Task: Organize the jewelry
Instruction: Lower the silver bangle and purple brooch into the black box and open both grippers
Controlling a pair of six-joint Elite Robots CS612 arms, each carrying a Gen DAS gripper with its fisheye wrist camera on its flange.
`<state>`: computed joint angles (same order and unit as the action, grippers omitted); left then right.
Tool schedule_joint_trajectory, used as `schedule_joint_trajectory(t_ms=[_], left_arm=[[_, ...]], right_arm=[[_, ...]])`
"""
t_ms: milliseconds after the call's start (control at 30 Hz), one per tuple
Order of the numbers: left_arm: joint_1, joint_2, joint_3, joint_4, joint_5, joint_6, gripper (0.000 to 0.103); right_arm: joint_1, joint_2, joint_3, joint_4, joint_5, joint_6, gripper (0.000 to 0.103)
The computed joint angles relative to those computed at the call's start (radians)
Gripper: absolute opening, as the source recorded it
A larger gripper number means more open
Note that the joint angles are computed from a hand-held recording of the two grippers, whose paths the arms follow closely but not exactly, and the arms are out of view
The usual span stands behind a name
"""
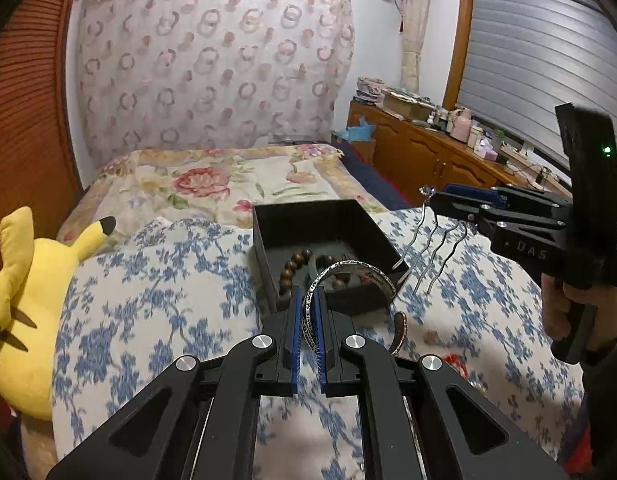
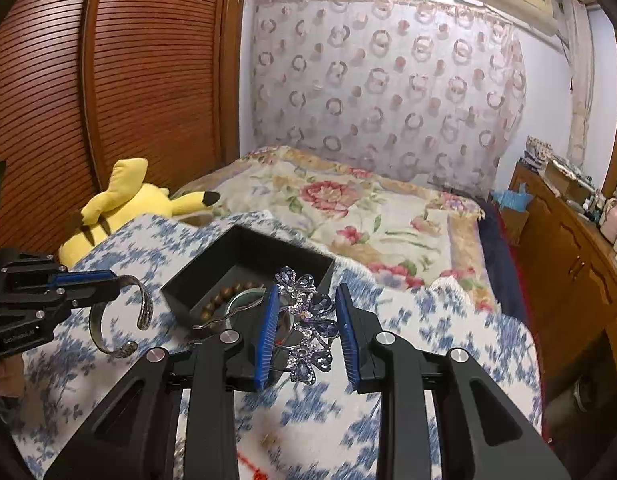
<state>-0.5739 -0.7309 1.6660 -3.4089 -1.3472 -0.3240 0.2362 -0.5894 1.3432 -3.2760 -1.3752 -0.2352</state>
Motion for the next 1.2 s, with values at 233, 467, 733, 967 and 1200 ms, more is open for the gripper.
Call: schedule_joint_trajectory(t_ms=[233,467,733,967,1200], left_arm=[[0.021,0.041,-0.098,0.099,-0.009,0.015,0.005],[0.035,0.077,-0.17,0.179,-0.021,0.019,0.005],[0.042,0.088,-0.19,0.187,-0.024,0.007,0.005],[0.045,0.075,-0.168,0.162,-0.019,0.004,0.005],[0.043,0.056,-0.132,0.124,-0.004,0.003,0.016]], right_arm=[[-0.008,0.033,-0.076,0.036,-0.003,0.02,0.031],[-0.012,0.069,-0.141,0.077,0.013,0.038,0.031],[-0.005,0.098,-0.191,0.115,0.045,0.035,0.031],[0.012,0.105,-0.196,0.14,0.061,0.001,0.031],[0.026,0.112,-0.194,0.158,0.043,-0.027,0.032]])
